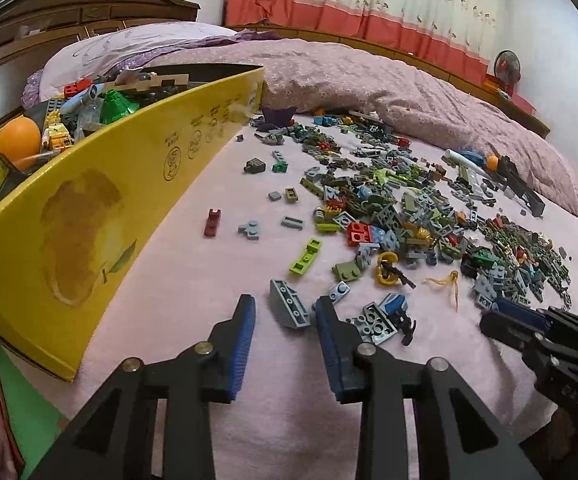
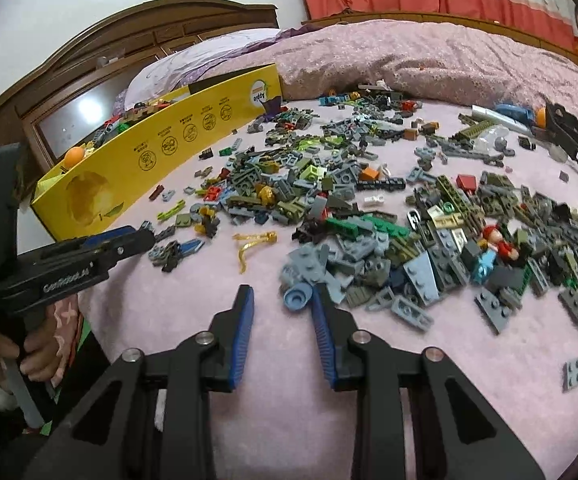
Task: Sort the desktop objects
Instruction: 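Grasp a grey Lego plate with the left tool while the right tool grasps a small blue piece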
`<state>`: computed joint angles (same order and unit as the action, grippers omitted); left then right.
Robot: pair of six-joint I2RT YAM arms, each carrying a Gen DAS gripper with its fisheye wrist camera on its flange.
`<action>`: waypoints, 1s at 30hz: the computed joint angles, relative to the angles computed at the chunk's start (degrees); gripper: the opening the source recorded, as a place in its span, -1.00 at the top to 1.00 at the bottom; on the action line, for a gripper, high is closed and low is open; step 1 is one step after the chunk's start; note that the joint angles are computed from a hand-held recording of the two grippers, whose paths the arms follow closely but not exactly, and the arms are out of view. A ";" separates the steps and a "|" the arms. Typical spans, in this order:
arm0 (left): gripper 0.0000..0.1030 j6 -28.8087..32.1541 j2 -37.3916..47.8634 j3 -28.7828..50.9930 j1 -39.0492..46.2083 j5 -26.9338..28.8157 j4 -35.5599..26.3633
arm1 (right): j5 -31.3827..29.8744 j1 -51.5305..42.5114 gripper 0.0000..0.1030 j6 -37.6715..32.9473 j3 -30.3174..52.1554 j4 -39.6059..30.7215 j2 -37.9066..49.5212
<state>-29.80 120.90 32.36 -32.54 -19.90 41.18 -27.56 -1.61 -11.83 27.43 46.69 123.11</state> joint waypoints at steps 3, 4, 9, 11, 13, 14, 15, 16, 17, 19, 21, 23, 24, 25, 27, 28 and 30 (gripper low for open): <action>0.49 0.52 0.00 -0.34 -0.10 0.22 0.61 | 0.56 0.74 0.71 -1.11 -0.67 0.34 -0.85; 0.49 0.73 0.18 -0.25 -0.08 0.30 0.77 | 0.26 0.78 0.75 -1.49 -1.01 0.28 -1.21; 0.51 1.37 1.51 -0.24 0.32 0.77 3.02 | 2.59 1.73 0.75 -2.54 -2.34 1.33 -1.15; 0.65 1.50 1.35 -0.64 0.34 0.70 3.56 | 2.89 1.69 0.75 -2.83 -2.75 1.81 -0.87; 0.65 1.50 0.90 -1.02 0.34 0.73 3.78 | 3.31 1.67 0.75 -3.05 -3.26 2.88 -0.67; 0.65 1.58 0.64 -1.34 0.35 0.98 4.16 | 3.72 1.85 0.75 -3.12 -3.34 3.14 -0.60; 0.66 1.69 0.34 -1.74 0.20 0.95 4.56 | 3.95 1.91 0.75 -3.19 -3.42 3.38 -0.59; 0.66 1.87 0.07 -2.01 -0.07 0.63 4.83 | 4.28 2.11 0.75 -3.15 -3.62 3.85 -0.53; 0.67 2.18 -0.32 -2.41 -0.39 0.23 5.19 | 4.61 2.29 0.75 -3.15 -3.84 4.32 -0.49; 0.67 2.84 -1.22 -3.05 -1.07 -0.55 5.66 | 5.40 2.77 0.76 -3.18 -4.59 5.66 -0.63; 0.67 3.26 -2.57 -3.95 -1.70 -1.18 6.12 | 5.25 2.82 0.76 -3.27 -5.36 6.11 -1.42; 0.67 3.50 -4.18 -4.77 -2.14 -1.41 6.18 | 4.76 2.83 0.76 -3.23 -5.98 5.65 -2.85; 0.67 3.66 -5.05 -5.19 -2.28 -1.63 6.14 | 4.65 2.94 0.76 -3.18 -6.22 5.39 -3.66; 0.67 3.71 -5.71 -5.57 -2.36 -1.82 6.14 | 4.60 3.12 0.76 -3.11 -6.50 5.32 -4.43; 0.67 3.74 -7.35 -6.40 -2.31 -2.13 5.97 | 4.26 3.48 0.76 -2.95 -6.78 4.68 -6.14; 0.67 3.76 -8.07 -6.94 -2.20 -2.28 6.13 | 4.16 3.77 0.76 -2.74 -6.94 4.50 -6.83; 0.67 3.82 -9.66 -7.90 -2.13 -2.93 6.22 | 3.81 4.45 0.76 -2.33 -6.95 3.67 -8.29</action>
